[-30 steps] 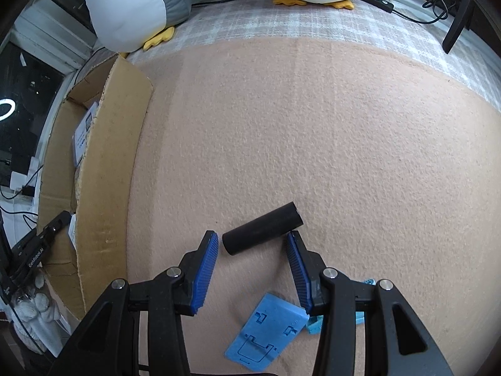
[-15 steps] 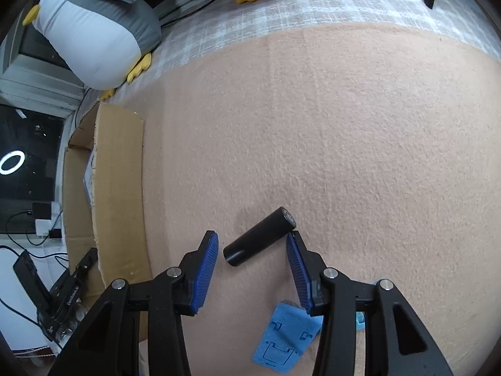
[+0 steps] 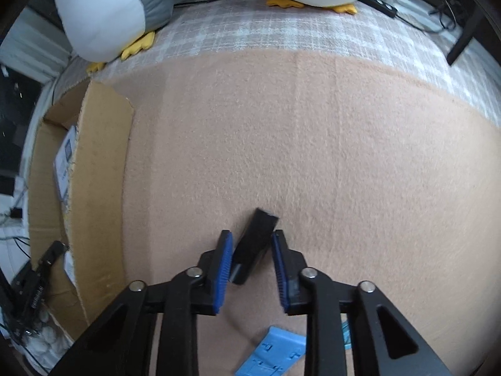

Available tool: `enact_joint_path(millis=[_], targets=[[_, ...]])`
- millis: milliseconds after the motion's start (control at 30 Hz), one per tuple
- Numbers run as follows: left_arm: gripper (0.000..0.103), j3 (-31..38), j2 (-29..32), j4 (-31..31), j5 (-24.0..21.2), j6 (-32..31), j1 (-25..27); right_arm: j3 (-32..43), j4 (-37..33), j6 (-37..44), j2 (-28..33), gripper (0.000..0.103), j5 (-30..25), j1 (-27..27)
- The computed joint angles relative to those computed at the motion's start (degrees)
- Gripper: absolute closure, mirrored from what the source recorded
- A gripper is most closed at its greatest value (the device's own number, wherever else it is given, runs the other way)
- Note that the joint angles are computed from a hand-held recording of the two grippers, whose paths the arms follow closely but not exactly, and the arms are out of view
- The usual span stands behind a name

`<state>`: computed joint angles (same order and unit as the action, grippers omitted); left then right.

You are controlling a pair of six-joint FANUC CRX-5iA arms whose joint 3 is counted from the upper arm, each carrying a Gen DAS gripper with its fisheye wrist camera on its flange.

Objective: Organize rigid objects
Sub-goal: 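Grasp the black cylinder with the right tool, then carry the black cylinder into the box beside the blue lid and release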

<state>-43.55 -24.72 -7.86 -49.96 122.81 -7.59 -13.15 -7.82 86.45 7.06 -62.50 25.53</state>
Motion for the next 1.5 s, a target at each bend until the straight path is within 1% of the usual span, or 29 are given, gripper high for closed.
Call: enact_joint_path(millis=[133,167,200,333,467,633,733,833,1033,1100,1167,1233,1367,1500], targets=[[0.096,-0.1,0.1,0.3,0.4,0.1,0.0,-2.6,4.3,0.2,-1.0,0.086,2.3,3.3],[0.096,-0.1,0.0,0.3,0.4,0.0,0.1,-3.2,4.8,0.3,-1.4,0.088,2.9,3.8],[0.096,-0.2,0.0,0.3,0.4,0.0,0.1,-3.7,4.8,0.8,-1.8,0.088,3.5,4.1],[0.096,-0.5,-0.4,0.7,0.5,-0.3,0.5,-4.9,1.0,3.9,-3.7,0.088,4.5,3.1],[0.096,-0.7,-0.6,0.9,0.5,-0.5,0.8,-7.5,-1.9,6.3,-7.6,0.088,5.8,2.1],[0.096,-0.9,-0.7,1.0,0.6,-0.5,1.0,-7.5,-6.0,11.3,-12.1,0.088,4.7,-0.3],[0.096,-0.9,-0.8,1.1,0.7,-0.7,1.1,-7.0,-7.9,13.1,-14.8,0.088,4.0,0.8],[0.096,-0.9,-0.8,1.0,0.6,-0.7,1.1,-8.1,-8.1,12.9,-18.4,0.088,4.3,4.8],[0.096,-0.9,-0.9,0.9,0.4,-0.9,1.3,-7.9,-6.4,11.7,-18.4,0.088,7.0,11.8],[0.096,-0.9,-0.9,1.0,0.4,-1.0,1.4,-7.0,-6.8,11.0,-17.2,0.088,7.5,13.3],[0.096,-1.0,-0.9,1.0,0.4,-1.0,1.4,-6.8,-5.2,8.7,-16.1,0.088,8.9,15.9],[0.096,-1.0,-1.0,1.0,0.4,-0.9,1.3,-6.5,-4.6,7.9,-14.9,0.088,9.6,17.3],[0.096,-1.0,-1.0,1.1,0.4,-0.9,1.4,-7.3,-1.1,5.4,-12.9,0.088,11.6,20.2],[0.096,-1.0,-1.0,1.1,0.4,-0.9,1.4,-7.6,0.7,4.1,-11.3,0.088,12.6,21.3]])
